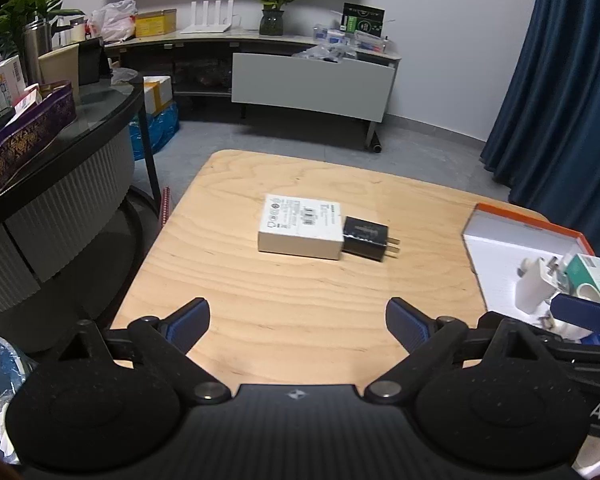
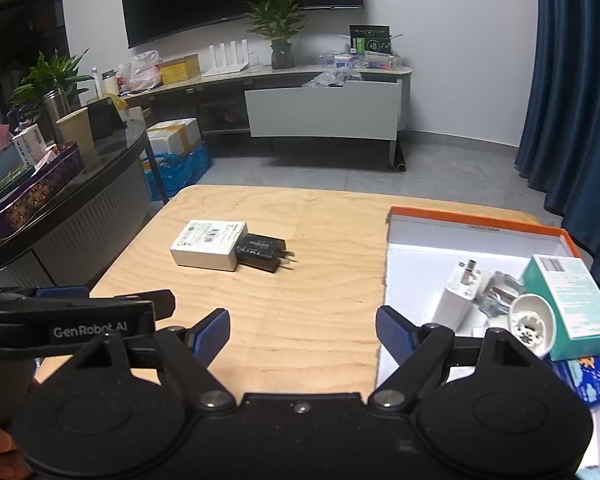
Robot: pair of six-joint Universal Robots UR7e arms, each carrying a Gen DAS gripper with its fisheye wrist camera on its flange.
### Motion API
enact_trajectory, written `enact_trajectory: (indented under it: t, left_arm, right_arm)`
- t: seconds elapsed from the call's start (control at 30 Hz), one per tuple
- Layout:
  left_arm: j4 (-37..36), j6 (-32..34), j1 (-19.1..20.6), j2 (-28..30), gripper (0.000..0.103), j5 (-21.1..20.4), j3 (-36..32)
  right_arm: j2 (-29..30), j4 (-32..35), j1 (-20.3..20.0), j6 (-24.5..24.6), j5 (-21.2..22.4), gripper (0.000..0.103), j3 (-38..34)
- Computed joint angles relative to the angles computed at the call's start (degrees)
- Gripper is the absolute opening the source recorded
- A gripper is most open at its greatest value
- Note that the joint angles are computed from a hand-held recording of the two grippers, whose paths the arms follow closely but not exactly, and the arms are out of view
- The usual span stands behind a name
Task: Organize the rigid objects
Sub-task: 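Move both tools back toward the small white box and black charger, then grasp the small white power-adapter box with the left tool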
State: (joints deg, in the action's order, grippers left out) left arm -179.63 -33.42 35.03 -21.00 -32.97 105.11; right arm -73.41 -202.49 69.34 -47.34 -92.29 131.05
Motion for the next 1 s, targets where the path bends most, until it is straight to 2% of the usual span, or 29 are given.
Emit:
enact_trajectory:
  t: [0.5, 1.0]
  left_arm:
    - [0.29, 3.51, 3.54, 1.83, 0.102, -0.07, -4.24]
    - [2.11, 11.16, 8.77, 7.68, 0.103, -0.93, -15.50]
  right_arm:
    - [5.32, 3.45, 1.37, 1.65, -2.20, 0.095, -6.19]
    - [7.74, 5.27, 0.49, 3.51, -2.34, 0.095, -9.73]
